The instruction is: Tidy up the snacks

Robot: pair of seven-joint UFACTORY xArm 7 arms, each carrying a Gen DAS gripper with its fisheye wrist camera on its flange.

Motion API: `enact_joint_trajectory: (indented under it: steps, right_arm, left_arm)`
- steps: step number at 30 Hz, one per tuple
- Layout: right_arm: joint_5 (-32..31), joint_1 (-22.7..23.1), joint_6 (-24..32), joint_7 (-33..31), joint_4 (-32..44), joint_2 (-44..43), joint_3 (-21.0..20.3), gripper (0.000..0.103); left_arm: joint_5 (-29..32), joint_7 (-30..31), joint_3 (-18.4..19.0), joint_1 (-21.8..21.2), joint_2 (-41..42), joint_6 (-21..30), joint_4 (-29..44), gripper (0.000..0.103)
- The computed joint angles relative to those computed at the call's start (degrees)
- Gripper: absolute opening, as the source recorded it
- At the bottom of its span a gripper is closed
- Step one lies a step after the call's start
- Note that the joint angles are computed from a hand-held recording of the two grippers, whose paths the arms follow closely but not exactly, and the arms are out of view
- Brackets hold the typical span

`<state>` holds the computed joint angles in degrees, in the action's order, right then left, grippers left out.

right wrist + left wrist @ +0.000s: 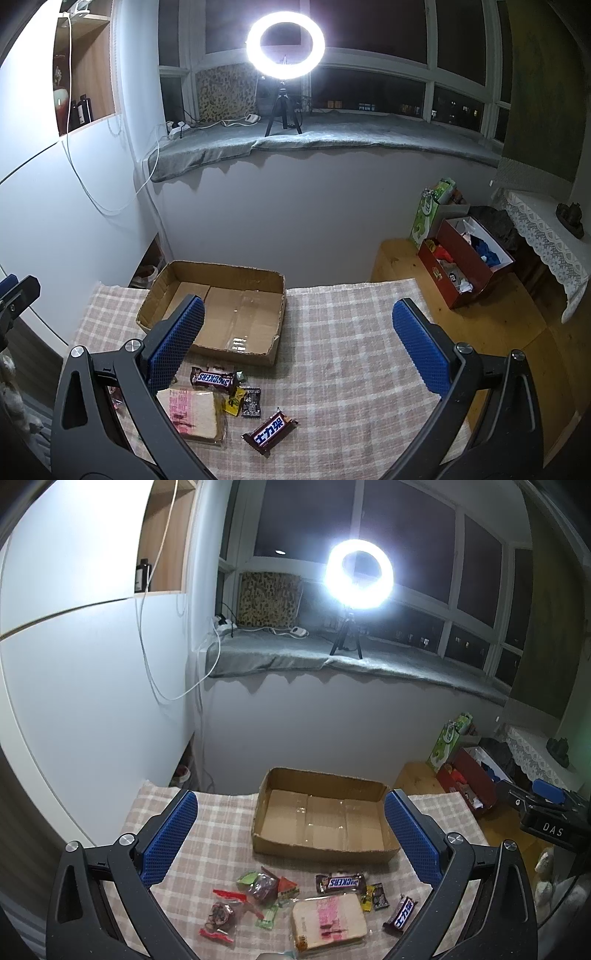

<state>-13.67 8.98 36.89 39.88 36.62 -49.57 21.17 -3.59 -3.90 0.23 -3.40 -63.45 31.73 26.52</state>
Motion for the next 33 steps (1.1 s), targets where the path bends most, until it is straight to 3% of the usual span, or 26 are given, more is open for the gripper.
enact_joint_trajectory:
  steps: [15, 21, 28, 33]
  right_arm:
    - [1.36, 3.10, 2.04, -2.51, -1.20, 2.92, -2.10, 0.103]
    - [7.58, 7.93, 1.11, -6.87, -3.58, 4.90, -6.94, 0.103]
    - [12.41, 11.83, 0.14, -11.40, -6.10, 7.70, -8.68, 0.103]
    - [19.37, 16.41, -1.13, -16.29, -7.72, 11.25, -11.96, 0.100]
  left_arm:
    - [-0.63, 0.21, 1.80, 1.03, -0.68, 4.74, -2.33, 0.101]
    - [-3.39, 0.77, 4.61, 0.43, -0.65, 8.55, -3.79, 0.099]
    - [-7.55, 2.80, 7.63, -0.55, 0.39, 13.59, -6.15, 0.089]
    - [-8.86, 4.12, 7.24, 0.01, 1.55, 15.59, -7.80, 0.085]
